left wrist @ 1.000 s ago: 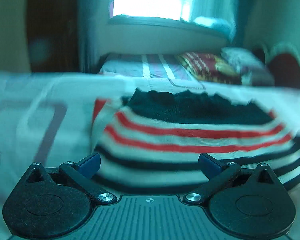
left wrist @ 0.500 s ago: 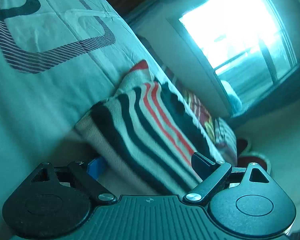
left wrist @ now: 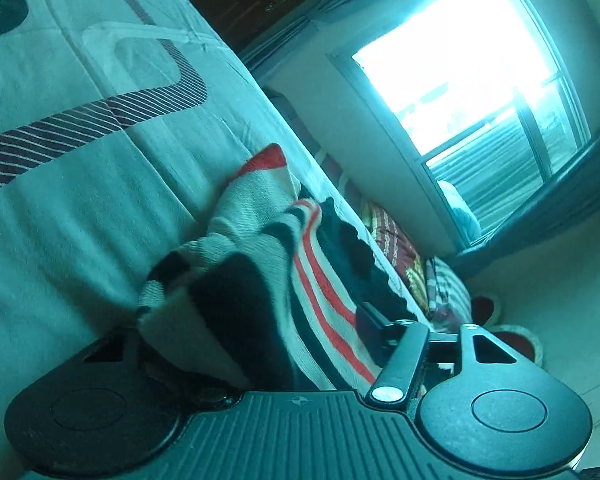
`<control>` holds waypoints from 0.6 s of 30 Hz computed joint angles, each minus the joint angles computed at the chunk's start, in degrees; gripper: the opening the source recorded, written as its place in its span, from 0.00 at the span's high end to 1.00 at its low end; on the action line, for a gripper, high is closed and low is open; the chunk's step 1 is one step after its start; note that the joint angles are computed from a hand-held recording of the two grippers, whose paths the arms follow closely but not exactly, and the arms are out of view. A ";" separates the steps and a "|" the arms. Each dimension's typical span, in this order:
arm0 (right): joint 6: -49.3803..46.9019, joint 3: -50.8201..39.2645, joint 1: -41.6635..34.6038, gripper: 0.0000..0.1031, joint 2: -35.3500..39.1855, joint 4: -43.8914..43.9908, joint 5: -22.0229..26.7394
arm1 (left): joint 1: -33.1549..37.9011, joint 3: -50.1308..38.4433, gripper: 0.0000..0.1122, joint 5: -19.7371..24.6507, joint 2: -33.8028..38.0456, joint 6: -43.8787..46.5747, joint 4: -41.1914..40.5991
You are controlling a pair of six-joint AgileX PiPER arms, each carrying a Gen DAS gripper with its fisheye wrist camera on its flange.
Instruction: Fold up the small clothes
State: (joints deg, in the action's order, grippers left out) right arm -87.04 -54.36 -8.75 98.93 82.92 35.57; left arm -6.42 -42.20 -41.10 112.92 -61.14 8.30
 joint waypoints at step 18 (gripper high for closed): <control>3.19 -2.79 2.76 1.00 8.33 5.18 -0.89 | 3.15 -2.44 0.85 4.15 -2.97 -5.86 10.67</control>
